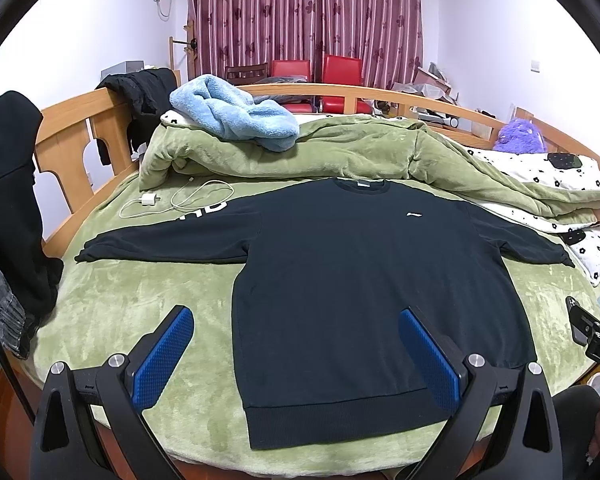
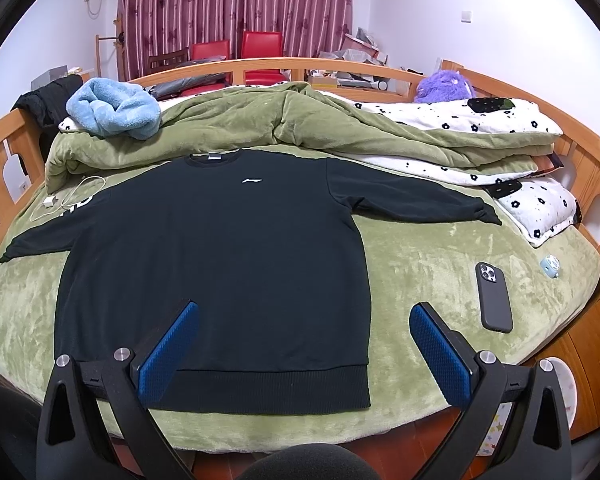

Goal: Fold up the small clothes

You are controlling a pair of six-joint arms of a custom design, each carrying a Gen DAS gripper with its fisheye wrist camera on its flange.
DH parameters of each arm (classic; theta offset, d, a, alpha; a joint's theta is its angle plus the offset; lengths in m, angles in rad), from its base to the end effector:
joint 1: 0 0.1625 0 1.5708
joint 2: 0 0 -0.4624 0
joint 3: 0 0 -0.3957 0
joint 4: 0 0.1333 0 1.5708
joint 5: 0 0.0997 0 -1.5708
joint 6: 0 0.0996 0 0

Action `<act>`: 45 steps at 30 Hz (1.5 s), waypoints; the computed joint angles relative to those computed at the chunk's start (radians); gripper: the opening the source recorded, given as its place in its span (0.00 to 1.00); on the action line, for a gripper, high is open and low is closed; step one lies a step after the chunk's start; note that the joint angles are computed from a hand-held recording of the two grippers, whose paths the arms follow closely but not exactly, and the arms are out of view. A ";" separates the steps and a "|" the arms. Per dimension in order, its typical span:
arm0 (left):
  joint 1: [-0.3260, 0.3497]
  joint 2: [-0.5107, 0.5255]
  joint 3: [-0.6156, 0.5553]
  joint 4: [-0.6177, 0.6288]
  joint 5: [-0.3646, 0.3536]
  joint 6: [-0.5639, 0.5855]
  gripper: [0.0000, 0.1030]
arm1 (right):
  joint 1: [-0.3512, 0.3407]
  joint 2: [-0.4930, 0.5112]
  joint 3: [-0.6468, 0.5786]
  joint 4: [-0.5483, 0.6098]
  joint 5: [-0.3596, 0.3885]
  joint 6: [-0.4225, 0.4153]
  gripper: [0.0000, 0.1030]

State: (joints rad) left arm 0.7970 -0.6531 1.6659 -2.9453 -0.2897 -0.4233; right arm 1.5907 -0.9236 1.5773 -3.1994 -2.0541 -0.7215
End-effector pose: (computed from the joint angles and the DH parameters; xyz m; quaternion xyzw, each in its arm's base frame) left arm -0.3117 -0.6463 0.1165 0.0317 0.7954 -0.4504 0.4044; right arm 0.1014 -0.7200 0.3238 0.2063 -0.8402 0.3544 0.3548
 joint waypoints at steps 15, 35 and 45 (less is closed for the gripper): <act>0.067 -0.031 0.006 -0.018 0.011 -0.018 1.00 | 0.005 0.039 -0.081 0.039 0.008 -0.056 1.00; 0.337 -0.080 -0.168 -0.006 0.080 0.117 1.00 | 0.060 0.336 -0.502 0.265 0.060 0.007 1.00; 0.492 -0.040 -0.329 0.082 -0.018 0.114 0.99 | 0.044 0.532 -0.787 0.430 0.129 0.016 1.00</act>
State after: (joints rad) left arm 1.2891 -0.6926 1.3371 -2.8631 -0.3079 -0.3096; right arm 1.6350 -0.3916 0.7906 -2.7692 -1.9249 -0.7052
